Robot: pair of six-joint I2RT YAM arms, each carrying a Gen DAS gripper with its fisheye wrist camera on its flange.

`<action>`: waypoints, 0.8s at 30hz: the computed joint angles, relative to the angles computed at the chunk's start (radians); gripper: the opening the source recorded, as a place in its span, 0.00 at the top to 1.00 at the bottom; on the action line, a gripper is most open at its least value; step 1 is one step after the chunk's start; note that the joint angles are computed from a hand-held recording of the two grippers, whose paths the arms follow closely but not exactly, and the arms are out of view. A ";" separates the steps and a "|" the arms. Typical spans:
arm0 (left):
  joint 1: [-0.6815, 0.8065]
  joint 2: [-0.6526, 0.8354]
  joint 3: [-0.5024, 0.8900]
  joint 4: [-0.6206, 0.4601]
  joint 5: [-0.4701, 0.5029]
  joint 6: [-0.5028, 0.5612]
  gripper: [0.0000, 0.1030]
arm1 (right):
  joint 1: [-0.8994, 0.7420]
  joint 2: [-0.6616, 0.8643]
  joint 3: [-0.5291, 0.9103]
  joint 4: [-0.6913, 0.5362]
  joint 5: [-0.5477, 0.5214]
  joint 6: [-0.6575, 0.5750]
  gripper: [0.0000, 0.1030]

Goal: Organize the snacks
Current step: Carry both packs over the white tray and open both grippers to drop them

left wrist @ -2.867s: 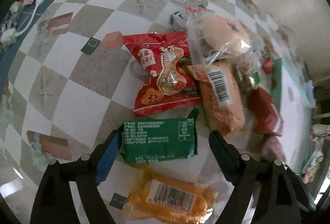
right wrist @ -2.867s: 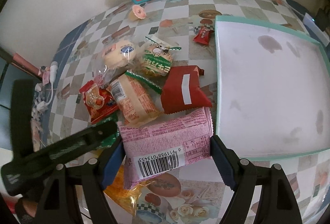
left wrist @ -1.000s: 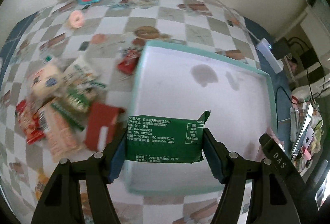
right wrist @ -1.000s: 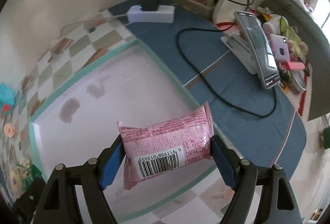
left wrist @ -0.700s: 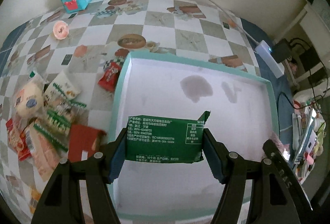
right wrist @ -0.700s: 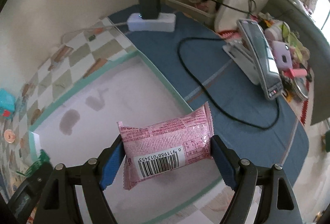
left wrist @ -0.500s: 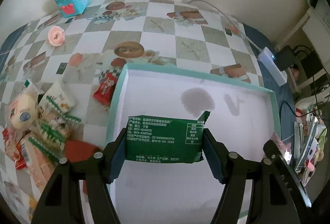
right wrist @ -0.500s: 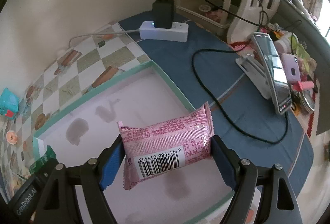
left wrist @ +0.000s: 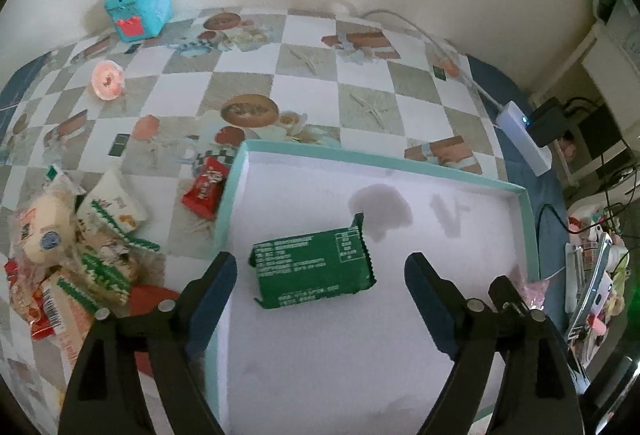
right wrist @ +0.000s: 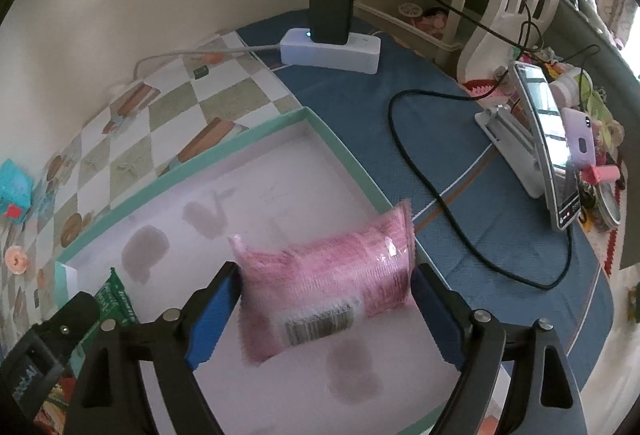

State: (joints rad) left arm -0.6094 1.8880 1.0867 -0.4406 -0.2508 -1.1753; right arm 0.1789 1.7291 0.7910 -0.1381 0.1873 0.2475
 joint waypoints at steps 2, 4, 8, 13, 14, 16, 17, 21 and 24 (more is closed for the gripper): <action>-0.006 -0.029 -0.024 -0.007 -0.011 -0.021 0.10 | 0.008 -0.023 -0.013 0.001 -0.009 -0.008 0.05; -0.010 -0.073 -0.070 -0.001 -0.010 -0.057 0.10 | 0.014 -0.047 -0.030 0.007 -0.014 -0.018 0.00; -0.032 -0.164 -0.166 0.009 -0.019 -0.136 0.10 | 0.026 -0.096 -0.071 0.010 -0.011 -0.032 0.00; -0.075 -0.250 -0.224 -0.090 -0.054 -0.234 0.10 | 0.056 -0.190 -0.153 0.015 -0.001 -0.079 0.00; -0.083 -0.262 -0.232 -0.106 -0.059 -0.248 0.10 | 0.065 -0.207 -0.165 0.005 0.005 -0.085 0.00; -0.110 -0.293 -0.249 -0.157 -0.074 -0.290 0.10 | 0.072 -0.237 -0.176 -0.037 0.005 -0.063 0.00; -0.121 -0.306 -0.256 -0.177 -0.080 -0.307 0.09 | 0.070 -0.255 -0.184 -0.051 -0.013 -0.056 0.00; -0.174 -0.375 -0.303 -0.260 -0.089 -0.402 0.09 | 0.101 -0.361 -0.230 -0.114 -0.029 -0.027 0.00; -0.223 -0.437 -0.349 -0.306 -0.088 -0.491 0.10 | 0.135 -0.429 -0.256 -0.160 -0.035 -0.008 0.00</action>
State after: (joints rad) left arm -0.8329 1.4512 0.7372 -0.7464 -0.3383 -1.6659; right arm 0.3139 1.3004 0.5349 -0.2982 0.1521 0.2397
